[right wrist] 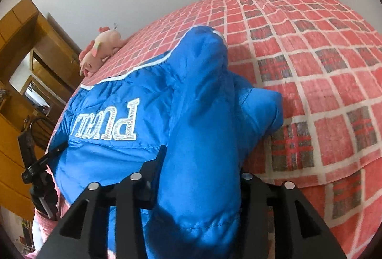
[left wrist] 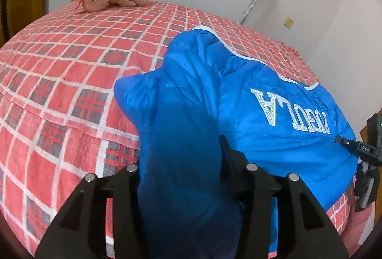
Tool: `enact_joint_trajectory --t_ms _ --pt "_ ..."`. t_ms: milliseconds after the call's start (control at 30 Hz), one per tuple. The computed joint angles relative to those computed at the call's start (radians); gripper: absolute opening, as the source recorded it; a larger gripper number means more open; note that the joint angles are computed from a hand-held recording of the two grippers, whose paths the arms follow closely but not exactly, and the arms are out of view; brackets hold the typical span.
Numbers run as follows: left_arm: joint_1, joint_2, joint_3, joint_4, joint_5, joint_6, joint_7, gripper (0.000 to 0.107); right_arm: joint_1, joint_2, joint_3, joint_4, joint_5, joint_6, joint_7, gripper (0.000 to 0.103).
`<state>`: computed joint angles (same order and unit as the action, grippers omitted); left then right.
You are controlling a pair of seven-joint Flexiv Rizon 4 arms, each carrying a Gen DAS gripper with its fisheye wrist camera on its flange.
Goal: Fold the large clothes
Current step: 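Grasp the folded edge with both tools and fold it over the lettered back, then release the jacket with both tools and pat the fold flat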
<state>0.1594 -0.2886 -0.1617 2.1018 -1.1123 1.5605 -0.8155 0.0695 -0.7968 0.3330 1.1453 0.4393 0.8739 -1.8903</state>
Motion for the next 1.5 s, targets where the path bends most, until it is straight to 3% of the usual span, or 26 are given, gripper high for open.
enact_joint_trajectory --t_ms 67,200,367,467,600,667,767,800,867,933,1000,1100,1167,1400,1500 --pt "0.012 -0.003 -0.038 -0.001 -0.082 0.021 0.057 0.048 0.002 -0.006 0.0 0.006 0.004 0.025 -0.008 0.044" --pt "-0.01 -0.018 -0.042 -0.013 -0.139 0.06 0.1 0.051 0.001 0.0 0.003 0.034 0.007 0.063 -0.014 0.046" --pt "-0.039 0.009 0.037 0.003 -0.022 0.005 -0.009 0.057 0.016 0.048 -0.019 0.105 -0.025 0.139 0.008 0.054" --pt "-0.035 0.055 0.052 0.038 0.022 -0.01 -0.016 0.065 0.031 0.11 -0.043 0.205 -0.066 0.254 0.014 0.054" --pt "-0.056 0.121 0.059 0.087 -0.028 0.039 0.002 0.066 0.061 0.203 -0.083 0.366 -0.145 0.431 0.061 0.054" --pt "-0.085 0.153 0.025 0.099 -0.136 0.108 0.085 0.066 0.064 0.244 -0.069 0.438 -0.173 0.514 0.056 0.054" --pt "-0.165 0.159 -0.013 0.044 -0.415 0.175 0.337 0.066 -0.011 0.258 0.05 0.459 -0.175 0.535 -0.017 0.054" --pt "-0.198 0.156 -0.004 0.029 -0.445 0.18 0.371 0.066 -0.032 0.255 0.089 0.457 -0.172 0.529 -0.042 0.054" --pt "-0.212 0.143 0.005 0.034 -0.322 0.161 0.273 0.066 -0.023 0.246 0.097 0.454 -0.183 0.524 -0.042 0.054" --pt "-0.24 0.109 0.039 0.025 -0.178 0.142 0.157 0.066 0.022 0.238 0.051 0.457 -0.212 0.534 0.006 0.054" --pt "-0.29 0.069 0.131 0.014 0.021 0.105 -0.016 0.066 0.067 0.23 0.004 0.469 -0.247 0.558 0.065 0.054" --pt "-0.309 0.026 0.177 -0.007 0.151 0.062 -0.123 0.066 0.107 0.218 -0.048 0.494 -0.305 0.599 0.133 0.054" --pt "-0.364 -0.013 0.271 -0.029 0.281 0.037 -0.233 0.067 0.136 0.207 -0.089 0.505 -0.345 0.613 0.183 0.054" --pt "-0.317 -0.043 0.244 -0.014 0.404 0.082 -0.273 0.067 0.016 0.134 0.051 0.485 -0.373 0.606 0.192 0.054" --pt "-0.327 -0.056 0.269 -0.024 0.455 0.08 -0.317 0.067 0.014 0.13 0.054 0.491 -0.386 0.614 0.209 0.053"
